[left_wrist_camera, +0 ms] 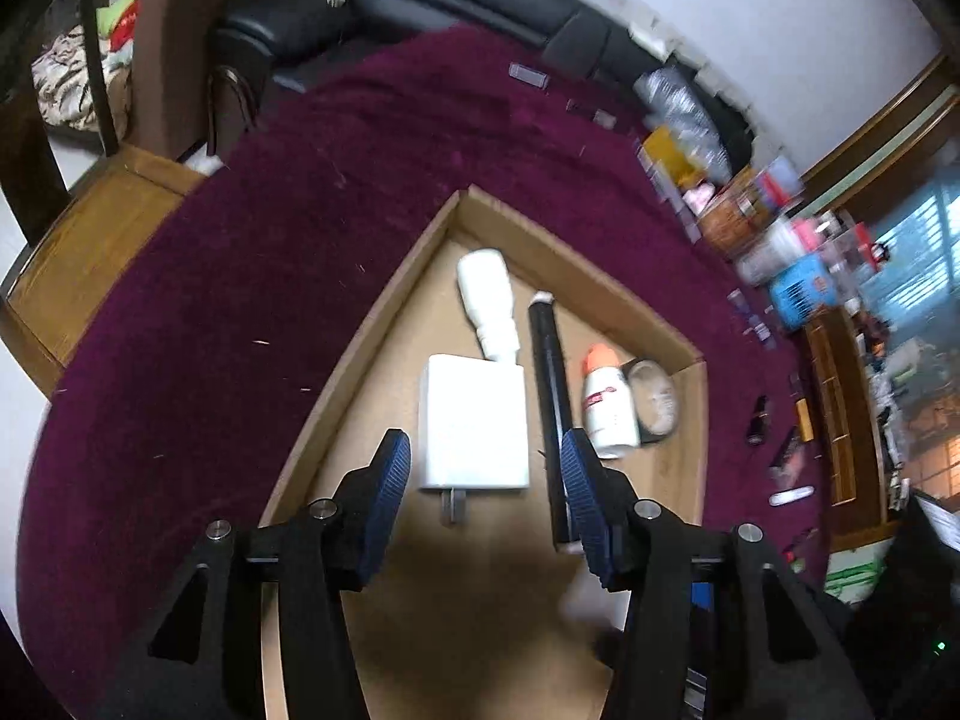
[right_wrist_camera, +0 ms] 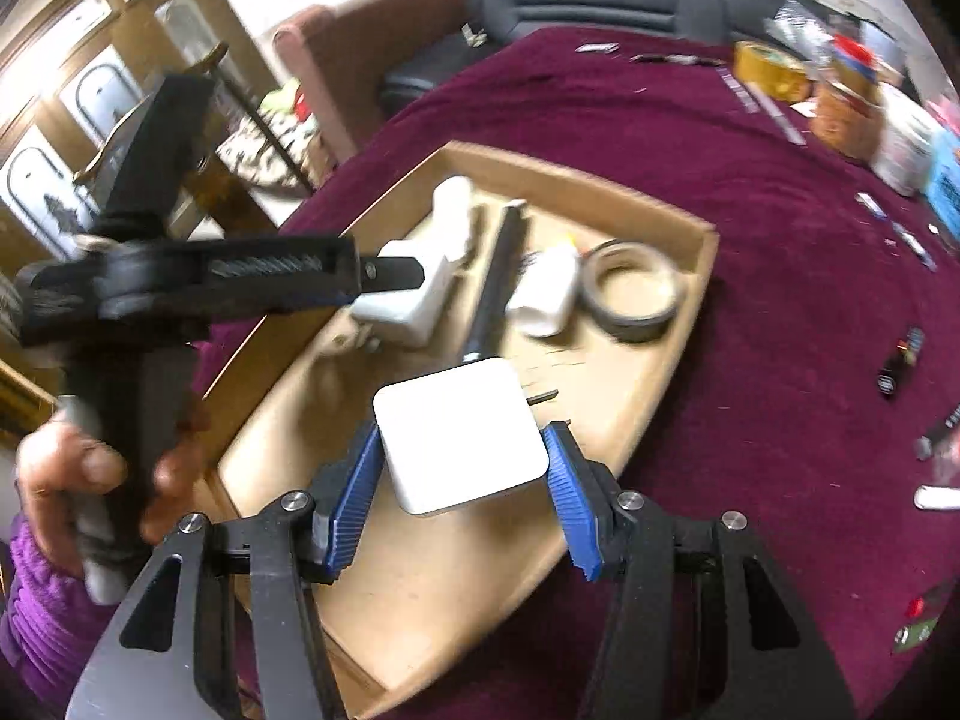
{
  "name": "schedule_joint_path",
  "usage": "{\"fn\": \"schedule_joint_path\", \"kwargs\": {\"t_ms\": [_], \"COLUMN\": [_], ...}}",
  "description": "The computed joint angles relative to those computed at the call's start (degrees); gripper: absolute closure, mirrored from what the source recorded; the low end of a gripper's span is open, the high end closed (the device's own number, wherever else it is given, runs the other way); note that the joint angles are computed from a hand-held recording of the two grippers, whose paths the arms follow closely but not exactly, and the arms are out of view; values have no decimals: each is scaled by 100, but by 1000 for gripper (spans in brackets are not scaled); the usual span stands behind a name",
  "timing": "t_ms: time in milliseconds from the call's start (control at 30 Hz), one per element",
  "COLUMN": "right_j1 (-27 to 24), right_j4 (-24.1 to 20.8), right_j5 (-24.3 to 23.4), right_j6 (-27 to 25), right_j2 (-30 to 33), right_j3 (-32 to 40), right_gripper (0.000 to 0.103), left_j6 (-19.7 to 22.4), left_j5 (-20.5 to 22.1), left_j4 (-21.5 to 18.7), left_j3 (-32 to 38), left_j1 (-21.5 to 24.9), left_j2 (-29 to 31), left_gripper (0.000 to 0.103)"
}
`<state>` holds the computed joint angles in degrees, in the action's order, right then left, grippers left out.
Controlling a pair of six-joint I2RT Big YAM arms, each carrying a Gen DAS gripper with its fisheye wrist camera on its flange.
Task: Organize rigid objects
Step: 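Carry the white charger over the tray with left tool while right tool grasps a white square adapter, then release the charger in the tray with left tool while right tool drops the adapter there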
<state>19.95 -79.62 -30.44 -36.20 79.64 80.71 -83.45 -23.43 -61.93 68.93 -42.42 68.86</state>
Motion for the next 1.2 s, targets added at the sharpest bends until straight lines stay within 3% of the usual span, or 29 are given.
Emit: {"fn": "schedule_joint_path", "kwargs": {"t_ms": [67,233,367,567,767,1000,1200], "right_j1": [139,464,645,805,977,762,387], "right_j4": [-42,241,582,909,929,68,240], "right_j5": [25,346,771,1148,1375,991,521], "right_j6": [3,70,277,528,704,730,833], "right_j2": [1,-22,-1,187,315,558,363], "right_j3": [-59,-241,-238,-70,73,414,397], "right_gripper": [49,49,49,49,49,48,48], "left_j6": [-264,-914,-1347,-1794,-1859,-2134,-2627], "left_j5": [-467,-1474,-1896,-2203,-2155,-2199,-2303], "left_j4": [-178,-882,-1375,-1645,-1590,-1751,-2321], "left_j3": [-39,34,84,19,-20,-51,79], "left_j1": [-295,-990,-1372,-1680,-1720,-1844,-2019], "left_j2": [-222,-438,-462,-509,-474,-474,-355], "left_gripper": [46,45,45,45,44,41,41]}}
